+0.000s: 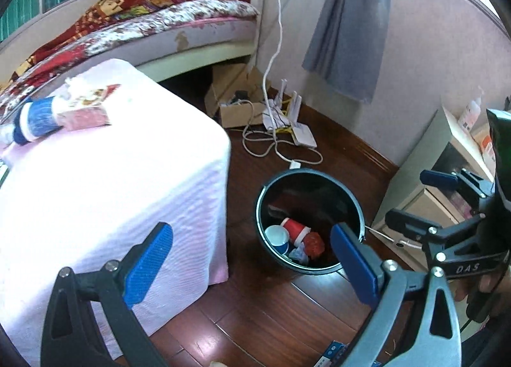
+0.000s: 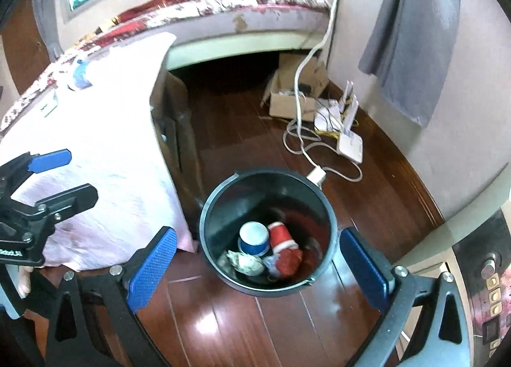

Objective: Collect trash
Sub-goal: 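Move both tools back over the table toward the cartons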

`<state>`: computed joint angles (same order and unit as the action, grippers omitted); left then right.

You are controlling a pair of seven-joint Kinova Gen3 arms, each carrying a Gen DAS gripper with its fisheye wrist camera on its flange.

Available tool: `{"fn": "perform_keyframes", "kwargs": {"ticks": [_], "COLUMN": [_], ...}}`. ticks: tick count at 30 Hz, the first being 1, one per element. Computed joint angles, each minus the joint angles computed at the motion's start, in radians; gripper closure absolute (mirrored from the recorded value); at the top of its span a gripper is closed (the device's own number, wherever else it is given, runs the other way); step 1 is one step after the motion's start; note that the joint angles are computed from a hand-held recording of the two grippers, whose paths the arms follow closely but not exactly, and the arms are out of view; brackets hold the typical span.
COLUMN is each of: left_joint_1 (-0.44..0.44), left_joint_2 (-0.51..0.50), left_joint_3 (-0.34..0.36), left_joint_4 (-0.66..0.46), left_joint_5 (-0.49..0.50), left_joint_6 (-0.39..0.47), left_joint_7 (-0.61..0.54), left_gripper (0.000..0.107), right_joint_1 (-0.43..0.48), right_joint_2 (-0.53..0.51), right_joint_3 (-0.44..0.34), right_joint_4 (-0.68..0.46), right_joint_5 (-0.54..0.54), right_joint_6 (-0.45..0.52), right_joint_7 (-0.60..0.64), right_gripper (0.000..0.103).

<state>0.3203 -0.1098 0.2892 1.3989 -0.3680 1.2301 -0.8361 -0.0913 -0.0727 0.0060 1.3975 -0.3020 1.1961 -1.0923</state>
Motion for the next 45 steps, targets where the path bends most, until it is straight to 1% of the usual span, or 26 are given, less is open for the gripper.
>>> {"fn": "perform_keyframes", "kwargs": {"ticks": [4, 8, 11, 14, 17, 18, 19, 21, 24, 29, 32, 34, 37, 39, 41, 43, 45], "left_joint_1": [-0.01, -0.039, -0.079, -0.134, -0.195, -0.212, -0.232, -0.274, -0.327, -0.421, -0.482, -0.523, -0.566, -0.582, -0.587, -0.593, -0.593], "left_joint_2": [-0.04, -0.082, -0.127, -0.166, -0.21, -0.222, -0.236, -0.261, -0.288, -0.304, -0.282, -0.253, -0.193, -0.145, -0.096, -0.046, 0.004], "left_joint_3": [0.019, 0.044, 0.044, 0.036, 0.011, 0.003, -0.008, -0.034, -0.08, -0.152, -0.199, -0.215, -0.235, -0.252, -0.286, -0.288, -0.312], "left_joint_4": [0.008, 0.015, 0.03, 0.048, 0.076, 0.085, 0.096, 0.116, 0.141, 0.172, 0.172, 0.17, 0.162, 0.147, 0.128, 0.098, 0.058], "left_joint_5": [-0.044, -0.085, -0.096, -0.096, -0.091, -0.086, -0.087, -0.089, -0.077, -0.074, -0.065, -0.073, -0.085, -0.087, -0.072, -0.096, -0.091], "left_joint_6": [0.031, 0.058, 0.064, 0.063, 0.064, 0.063, 0.063, 0.064, 0.052, 0.025, -0.01, -0.041, -0.079, -0.091, -0.119, -0.123, -0.117], "left_joint_7": [0.031, 0.046, 0.049, 0.047, 0.035, 0.027, 0.021, 0.003, -0.028, -0.085, -0.109, -0.112, -0.107, -0.098, -0.102, -0.088, -0.089], "left_gripper": [0.008, 0.008, 0.009, 0.01, 0.011, 0.012, 0.012, 0.012, 0.013, 0.013, 0.013, 0.013, 0.013, 0.013, 0.013, 0.013, 0.013], "right_joint_1": [-0.018, -0.045, -0.071, -0.106, -0.155, -0.162, -0.172, -0.215, -0.26, -0.388, -0.449, -0.499, -0.526, -0.553, -0.573, -0.585, -0.589], "right_joint_2": [-0.029, -0.048, -0.06, -0.053, -0.021, -0.014, -0.008, 0.015, 0.066, 0.19, 0.264, 0.325, 0.407, 0.464, 0.51, 0.558, 0.591], "right_joint_3": [-0.013, -0.02, -0.039, -0.072, -0.107, -0.139, -0.153, -0.151, -0.177, -0.223, -0.218, -0.202, -0.19, -0.176, -0.164, -0.154, -0.146], "right_joint_4": [0.001, 0.008, 0.014, 0.006, -0.041, -0.056, -0.064, -0.096, -0.157, -0.297, -0.384, -0.461, -0.574, -0.647, -0.708, -0.771, -0.815], "right_joint_5": [-0.024, -0.045, -0.041, -0.016, 0.01, 0.037, 0.049, 0.029, 0.05, 0.204, 0.252, 0.292, 0.289, 0.296, 0.298, 0.292, 0.282], "right_joint_6": [-0.012, -0.038, -0.071, -0.095, -0.081, -0.09, -0.102, -0.12, -0.131, -0.115, -0.113, -0.104, -0.066, -0.046, -0.023, 0.0, 0.02], "right_joint_7": [-0.018, -0.026, -0.039, -0.083, -0.118, -0.143, -0.154, -0.164, -0.206, -0.301, -0.349, -0.39, -0.405, -0.409, -0.407, -0.4, -0.394], "right_gripper": [0.0, 0.0, 0.0, 0.0, 0.0, 0.0, 0.0, 0.0, 0.0, 0.0, 0.0, 0.0, 0.0, 0.0, 0.0, 0.0, 0.0]}}
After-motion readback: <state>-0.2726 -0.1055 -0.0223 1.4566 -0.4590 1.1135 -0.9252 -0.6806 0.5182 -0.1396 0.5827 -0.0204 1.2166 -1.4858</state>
